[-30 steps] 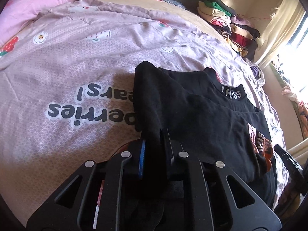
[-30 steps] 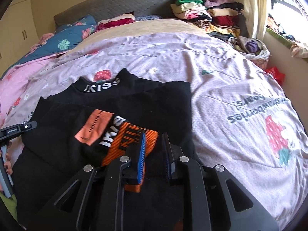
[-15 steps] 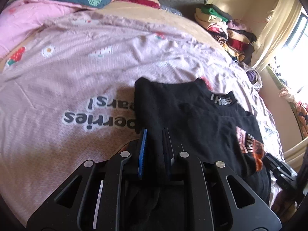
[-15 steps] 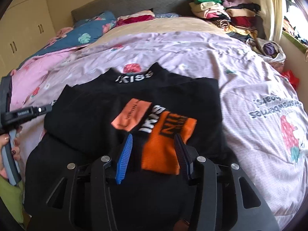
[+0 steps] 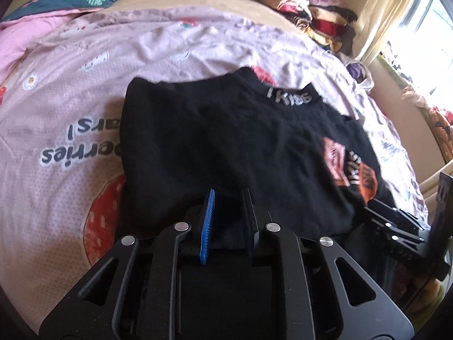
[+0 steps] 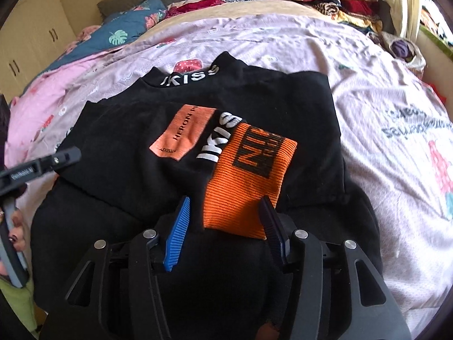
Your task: Fold small clothes
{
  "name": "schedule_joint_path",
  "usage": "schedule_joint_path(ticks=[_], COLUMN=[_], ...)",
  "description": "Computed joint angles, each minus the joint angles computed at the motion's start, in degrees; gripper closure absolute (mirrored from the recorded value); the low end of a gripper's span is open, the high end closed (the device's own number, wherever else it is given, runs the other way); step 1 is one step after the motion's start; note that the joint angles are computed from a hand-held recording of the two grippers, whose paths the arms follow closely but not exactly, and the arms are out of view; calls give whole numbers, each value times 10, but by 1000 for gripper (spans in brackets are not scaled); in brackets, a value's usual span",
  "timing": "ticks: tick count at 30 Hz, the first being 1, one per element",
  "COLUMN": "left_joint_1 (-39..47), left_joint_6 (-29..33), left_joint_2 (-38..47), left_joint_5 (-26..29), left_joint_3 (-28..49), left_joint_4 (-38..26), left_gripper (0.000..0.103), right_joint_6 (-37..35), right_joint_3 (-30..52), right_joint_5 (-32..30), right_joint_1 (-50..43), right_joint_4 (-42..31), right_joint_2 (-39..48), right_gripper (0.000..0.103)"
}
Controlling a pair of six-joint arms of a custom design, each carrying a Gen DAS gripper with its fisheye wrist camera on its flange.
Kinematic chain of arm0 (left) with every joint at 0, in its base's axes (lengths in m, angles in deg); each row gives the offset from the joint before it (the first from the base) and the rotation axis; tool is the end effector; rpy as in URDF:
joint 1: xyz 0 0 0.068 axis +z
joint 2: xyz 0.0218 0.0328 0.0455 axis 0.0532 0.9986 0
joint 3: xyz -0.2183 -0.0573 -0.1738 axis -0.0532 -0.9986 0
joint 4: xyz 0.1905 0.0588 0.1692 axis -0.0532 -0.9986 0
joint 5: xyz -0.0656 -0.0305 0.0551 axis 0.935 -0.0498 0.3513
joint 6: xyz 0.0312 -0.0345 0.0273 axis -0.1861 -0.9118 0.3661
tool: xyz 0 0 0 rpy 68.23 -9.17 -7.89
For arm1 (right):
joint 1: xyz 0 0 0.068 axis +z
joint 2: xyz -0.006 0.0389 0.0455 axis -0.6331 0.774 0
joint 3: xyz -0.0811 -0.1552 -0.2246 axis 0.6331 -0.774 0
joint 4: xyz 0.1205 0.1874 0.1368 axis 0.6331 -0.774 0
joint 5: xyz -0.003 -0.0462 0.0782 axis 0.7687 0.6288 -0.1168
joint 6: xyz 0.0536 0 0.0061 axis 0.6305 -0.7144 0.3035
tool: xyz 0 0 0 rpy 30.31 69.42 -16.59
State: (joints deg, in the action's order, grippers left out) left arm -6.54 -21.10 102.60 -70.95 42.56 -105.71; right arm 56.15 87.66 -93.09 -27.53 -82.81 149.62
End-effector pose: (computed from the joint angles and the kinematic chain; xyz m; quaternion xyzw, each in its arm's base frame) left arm 0.1975 -0.0308 0.1936 -0.2070 0.9310 -0.0789 0.2902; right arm 0.3077 0.0770 0.1717 -0.2725 0.9144 0.1664 0.2487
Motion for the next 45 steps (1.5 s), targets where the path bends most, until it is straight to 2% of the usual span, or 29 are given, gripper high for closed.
schedule_joint_path(ticks=[4, 6, 8, 10, 11, 12, 14, 15, 17, 23, 25, 28, 30, 35, 45], left_joint_1=[33, 20, 1, -17, -21, -27, -35, -44, -67, -101, -115, -133, -145, -178, -270], left_joint_6=[-9, -11, -20, -31, -35, -40, -46, -50, -59, -85, -93, -108, -113, -132, -178], left_joint_2=[-14, -16, -18, -20, -21, -27, -34, -36, -38, -44, -51, -60, -62, -69, -83], left_joint_5=[36, 20, -2, -19, -23, -25, -25, -32, -52, -71, -85, -97, -104, -132, -197], left_joint_3=[-23, -18, -11, -6, -4, -3, 0, 3, 10, 29, 37, 46, 55, 80, 120], left_joint_4=[15, 4, -9, -20, -23, -28, -31, -36, -51, -77, -90, -108, -120, -150, -217], left_gripper=[91, 91, 90, 87, 84, 82, 66, 64, 57, 40, 39, 28, 27, 9, 9], right_joint_6=[-3, -3, -1, 3, 4, 5, 5, 5, 4, 0, -4, -3, -4, -5, -11], right_joint_3=[-14, -20, -20, -24, -27, -30, -36, -38, -43, -46, -49, -54, -57, -61, -70], right_joint_5=[-2, -5, -13, -18, -19, -19, -21, -23, -26, -31, -28, -26, -26, -35, -65], right_joint_1=[-1, -6, -13, -17, -19, -20, -23, -25, -28, -31, -29, -27, -27, -34, -59], right_joint_4=[5, 3, -1, 0, 2, 4, 6, 6, 7, -1, -5, -5, -6, -11, -48], right_joint_2=[-20, -32, -38, -46, -53, -60, -75, -81, -95, -117, -124, -140, -153, -184, -271], right_gripper=[50, 44, 42, 29, 21, 18, 13, 9, 7, 4, 4, 4, 4, 4, 4])
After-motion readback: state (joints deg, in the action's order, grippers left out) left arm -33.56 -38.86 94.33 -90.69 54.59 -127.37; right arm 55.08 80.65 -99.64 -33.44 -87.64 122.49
